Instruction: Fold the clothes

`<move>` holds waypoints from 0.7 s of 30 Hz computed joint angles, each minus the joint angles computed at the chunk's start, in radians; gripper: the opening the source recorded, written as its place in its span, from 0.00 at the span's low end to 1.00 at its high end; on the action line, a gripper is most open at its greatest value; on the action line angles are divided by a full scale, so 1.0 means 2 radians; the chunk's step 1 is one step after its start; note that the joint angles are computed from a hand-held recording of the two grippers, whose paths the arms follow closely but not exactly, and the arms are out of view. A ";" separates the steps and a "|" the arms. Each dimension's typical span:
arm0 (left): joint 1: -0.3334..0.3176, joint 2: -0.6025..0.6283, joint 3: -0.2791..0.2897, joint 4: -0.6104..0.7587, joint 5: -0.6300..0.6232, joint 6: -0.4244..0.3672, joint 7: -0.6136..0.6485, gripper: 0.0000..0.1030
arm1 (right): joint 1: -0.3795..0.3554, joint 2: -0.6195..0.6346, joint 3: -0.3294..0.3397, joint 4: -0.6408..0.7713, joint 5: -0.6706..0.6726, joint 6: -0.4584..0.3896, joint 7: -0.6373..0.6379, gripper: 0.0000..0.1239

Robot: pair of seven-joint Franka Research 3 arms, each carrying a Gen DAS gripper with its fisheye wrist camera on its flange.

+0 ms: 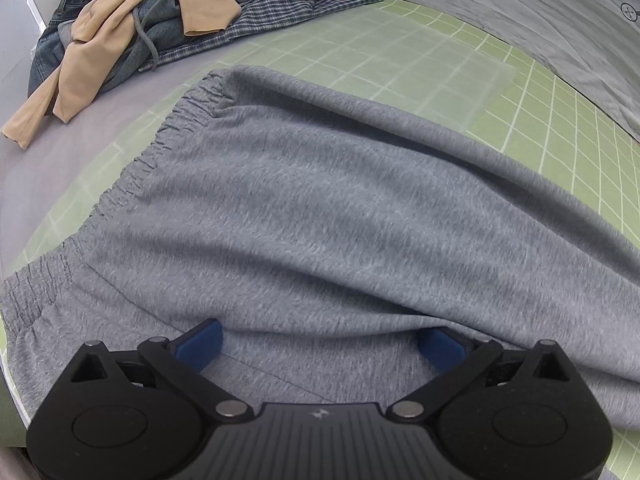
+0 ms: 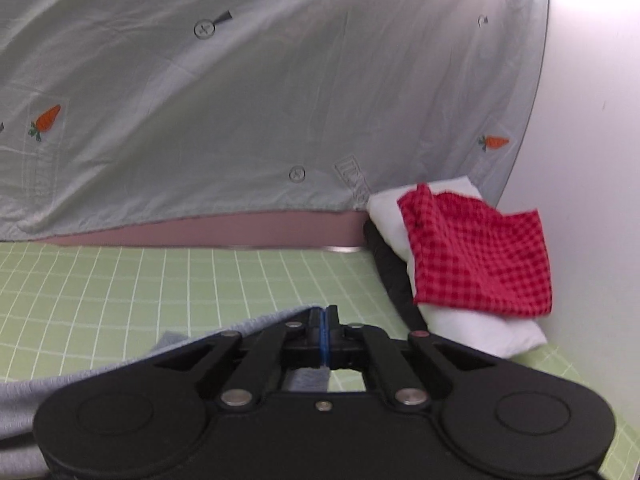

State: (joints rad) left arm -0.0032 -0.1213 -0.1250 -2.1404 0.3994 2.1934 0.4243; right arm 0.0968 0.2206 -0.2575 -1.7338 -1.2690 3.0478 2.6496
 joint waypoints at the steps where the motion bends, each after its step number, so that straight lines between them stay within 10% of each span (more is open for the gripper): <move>1: 0.000 -0.001 0.000 -0.001 0.001 0.001 -0.001 1.00 | 0.009 0.011 -0.009 0.027 -0.032 0.009 0.024 0.00; 7: 0.003 -0.003 0.003 0.000 -0.001 0.001 -0.002 1.00 | -0.057 0.078 0.101 0.080 0.192 -0.015 -0.237 0.06; 10: 0.004 -0.006 0.002 -0.003 0.001 0.000 -0.003 1.00 | -0.053 0.055 0.095 0.034 0.237 -0.017 -0.229 0.22; 21: 0.007 -0.001 0.005 0.013 -0.016 -0.017 0.014 1.00 | -0.106 0.035 0.140 -0.059 0.549 -0.082 -0.328 0.27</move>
State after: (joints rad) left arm 0.0104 -0.1238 -0.1149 -2.1146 0.3682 2.1596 0.4521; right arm -0.1162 0.2901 0.0229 -1.8521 -0.1718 2.8844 1.9937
